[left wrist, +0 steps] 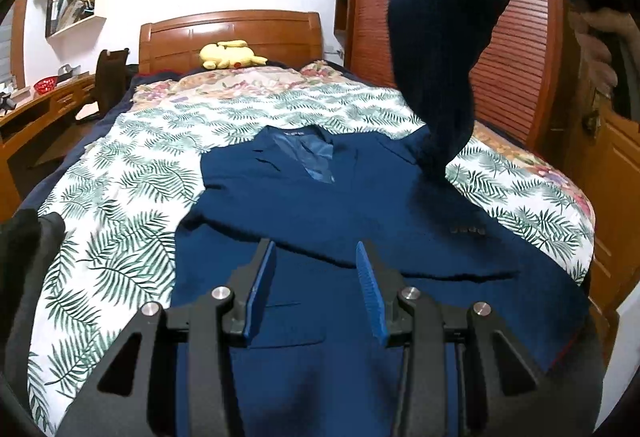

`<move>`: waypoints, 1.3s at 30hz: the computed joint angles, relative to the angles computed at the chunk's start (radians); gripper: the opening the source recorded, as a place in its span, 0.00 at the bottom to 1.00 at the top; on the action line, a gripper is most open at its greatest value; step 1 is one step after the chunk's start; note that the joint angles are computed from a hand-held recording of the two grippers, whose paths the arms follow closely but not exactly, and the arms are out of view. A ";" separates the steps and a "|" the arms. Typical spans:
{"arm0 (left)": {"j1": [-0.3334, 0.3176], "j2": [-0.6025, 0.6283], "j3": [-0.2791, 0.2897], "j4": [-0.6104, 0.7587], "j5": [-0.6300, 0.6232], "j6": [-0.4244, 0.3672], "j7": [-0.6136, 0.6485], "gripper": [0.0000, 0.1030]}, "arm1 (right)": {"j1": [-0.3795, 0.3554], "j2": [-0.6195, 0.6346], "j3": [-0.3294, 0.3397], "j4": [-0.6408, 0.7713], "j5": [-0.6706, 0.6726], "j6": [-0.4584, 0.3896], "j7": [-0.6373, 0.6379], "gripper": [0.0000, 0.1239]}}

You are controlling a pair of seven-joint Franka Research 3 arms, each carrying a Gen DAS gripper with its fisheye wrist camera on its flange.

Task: Fold large clothes
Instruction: 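Lift the sleeve with the right tool and carry it across the jacket front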

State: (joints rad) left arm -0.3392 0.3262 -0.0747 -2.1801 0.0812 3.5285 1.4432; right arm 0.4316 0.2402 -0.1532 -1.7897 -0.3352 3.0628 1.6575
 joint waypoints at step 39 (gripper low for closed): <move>0.050 -0.024 -0.002 -0.036 -0.011 0.009 -0.021 0.39 | -0.112 0.084 0.251 -0.168 0.575 -0.113 -0.366 0.47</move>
